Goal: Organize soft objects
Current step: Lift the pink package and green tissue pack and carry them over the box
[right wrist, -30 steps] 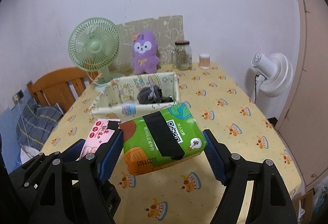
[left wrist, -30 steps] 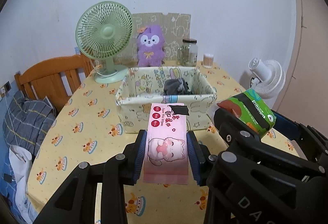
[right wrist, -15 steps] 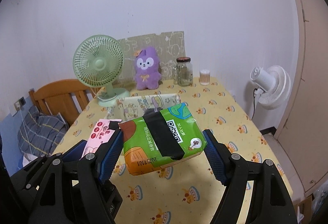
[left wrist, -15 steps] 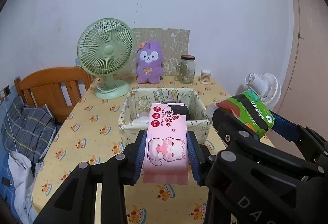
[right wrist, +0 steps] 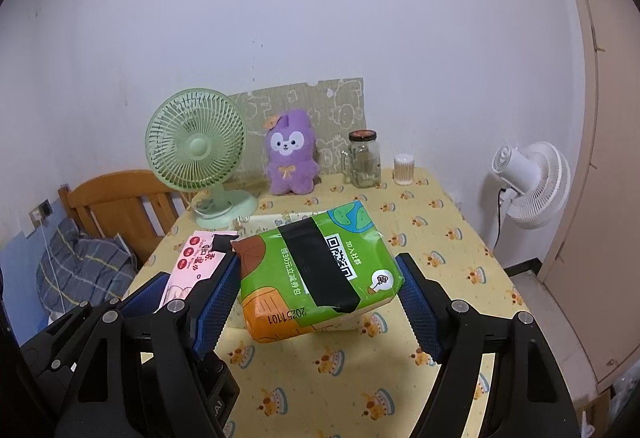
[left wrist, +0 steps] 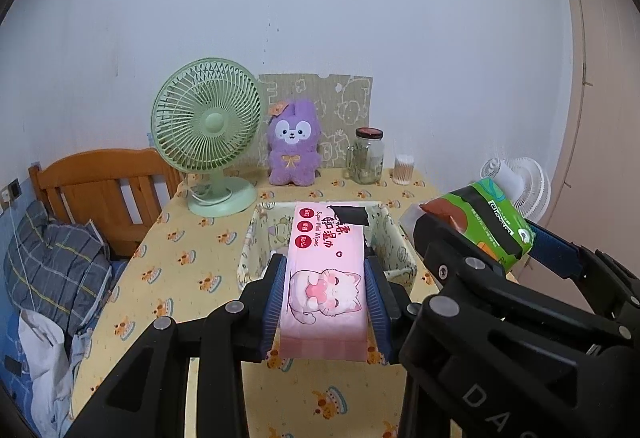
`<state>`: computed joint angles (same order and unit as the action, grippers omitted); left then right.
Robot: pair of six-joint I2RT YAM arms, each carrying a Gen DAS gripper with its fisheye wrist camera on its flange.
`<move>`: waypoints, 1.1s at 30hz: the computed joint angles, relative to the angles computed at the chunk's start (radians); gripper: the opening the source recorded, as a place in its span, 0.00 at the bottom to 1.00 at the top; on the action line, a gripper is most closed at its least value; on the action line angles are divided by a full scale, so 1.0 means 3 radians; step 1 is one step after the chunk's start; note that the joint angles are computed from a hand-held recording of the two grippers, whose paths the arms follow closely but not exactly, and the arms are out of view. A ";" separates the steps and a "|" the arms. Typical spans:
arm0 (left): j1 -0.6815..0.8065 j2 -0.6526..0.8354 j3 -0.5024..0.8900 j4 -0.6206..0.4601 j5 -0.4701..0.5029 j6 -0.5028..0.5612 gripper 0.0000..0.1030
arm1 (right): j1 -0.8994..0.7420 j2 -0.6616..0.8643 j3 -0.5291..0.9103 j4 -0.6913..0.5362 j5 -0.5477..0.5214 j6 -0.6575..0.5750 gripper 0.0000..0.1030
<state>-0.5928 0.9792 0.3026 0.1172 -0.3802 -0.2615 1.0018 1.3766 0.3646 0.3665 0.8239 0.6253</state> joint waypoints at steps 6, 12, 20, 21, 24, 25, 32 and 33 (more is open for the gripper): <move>0.0157 0.0186 0.0081 0.0170 0.0135 0.0087 0.39 | -0.0145 0.0076 0.0102 0.0083 -0.0089 -0.0150 0.77; 0.0307 0.0418 0.0178 0.0335 0.0251 0.0166 0.39 | -0.0330 0.0231 0.0226 0.0218 -0.0238 -0.0307 0.77; 0.0459 0.0770 0.0319 0.0538 0.0384 0.0204 0.39 | -0.0537 0.0429 0.0387 0.0335 -0.0413 -0.0443 0.77; 0.0479 0.0820 0.0348 0.0559 0.0399 0.0215 0.39 | -0.0569 0.0460 0.0410 0.0356 -0.0443 -0.0458 0.77; 0.0515 0.0913 0.0392 0.0606 0.0429 0.0230 0.39 | -0.0656 0.0550 0.0481 0.0405 -0.0525 -0.0501 0.77; 0.0535 0.0966 0.0418 0.0633 0.0449 0.0239 0.39 | -0.0682 0.0581 0.0503 0.0421 -0.0544 -0.0518 0.77; 0.0660 0.1305 0.0596 0.0776 0.0569 0.0288 0.39 | -0.0867 0.0807 0.0678 0.0506 -0.0707 -0.0608 0.77; 0.0684 0.1356 0.0621 0.0798 0.0596 0.0297 0.39 | -0.0880 0.0835 0.0697 0.0513 -0.0715 -0.0613 0.77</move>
